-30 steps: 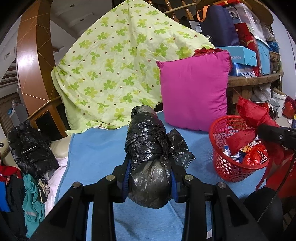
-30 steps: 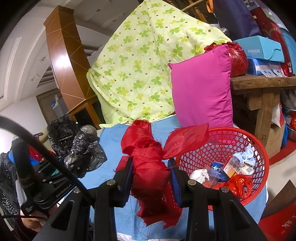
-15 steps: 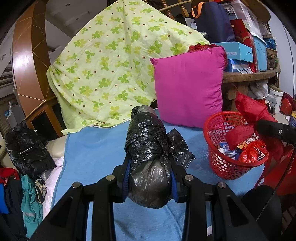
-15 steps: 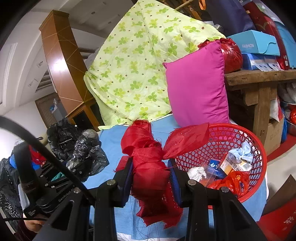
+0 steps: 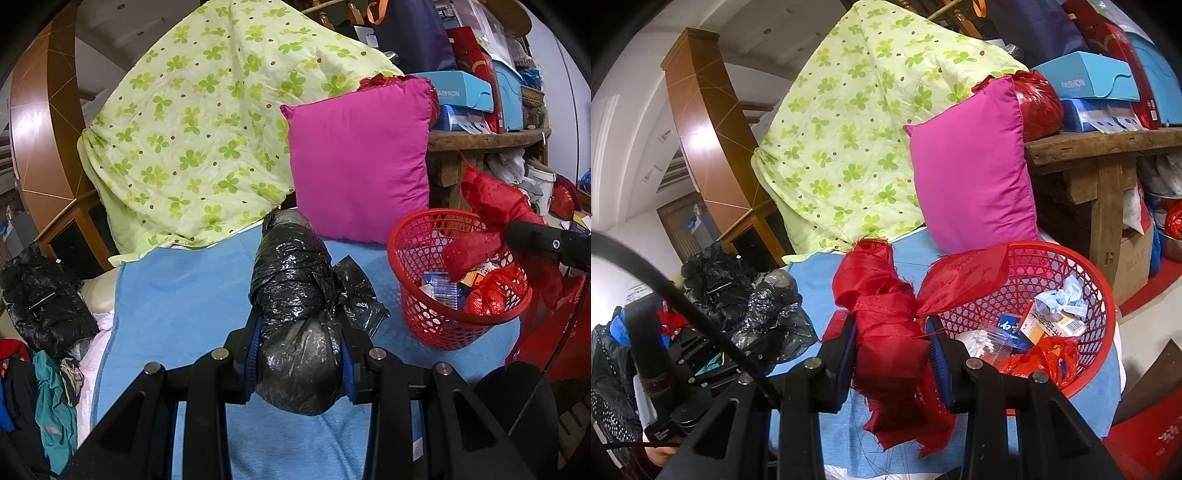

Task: Collect trash
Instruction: 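Carry the ribbon and black bag over the red wastebasket with both grippers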

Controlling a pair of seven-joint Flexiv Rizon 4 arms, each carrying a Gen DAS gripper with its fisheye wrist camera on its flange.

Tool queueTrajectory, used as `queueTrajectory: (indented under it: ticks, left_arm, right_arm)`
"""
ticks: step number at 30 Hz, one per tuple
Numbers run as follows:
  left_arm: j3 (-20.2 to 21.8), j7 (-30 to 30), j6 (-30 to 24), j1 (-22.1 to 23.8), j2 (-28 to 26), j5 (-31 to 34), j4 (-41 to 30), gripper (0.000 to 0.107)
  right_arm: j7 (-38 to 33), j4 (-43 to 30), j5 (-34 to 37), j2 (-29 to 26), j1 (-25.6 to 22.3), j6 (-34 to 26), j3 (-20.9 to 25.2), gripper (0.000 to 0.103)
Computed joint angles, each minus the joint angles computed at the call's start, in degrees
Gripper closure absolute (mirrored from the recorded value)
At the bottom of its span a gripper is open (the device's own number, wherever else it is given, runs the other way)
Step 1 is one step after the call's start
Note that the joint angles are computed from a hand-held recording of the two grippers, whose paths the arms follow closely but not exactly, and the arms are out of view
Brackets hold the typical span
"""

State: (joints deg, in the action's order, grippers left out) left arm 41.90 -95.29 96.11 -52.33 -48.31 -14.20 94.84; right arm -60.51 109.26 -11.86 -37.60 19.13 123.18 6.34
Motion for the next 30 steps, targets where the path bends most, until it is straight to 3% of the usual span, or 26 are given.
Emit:
queueTrajectory:
  ticks: [30]
  left_arm:
    - [-7.0, -1.93, -2.53, 4.97, 1.37, 7.2, -3.3, 0.069]
  right_arm:
    - [1.85, 0.07, 0.96, -0.92, -1.93, 1.35, -0.38, 0.064]
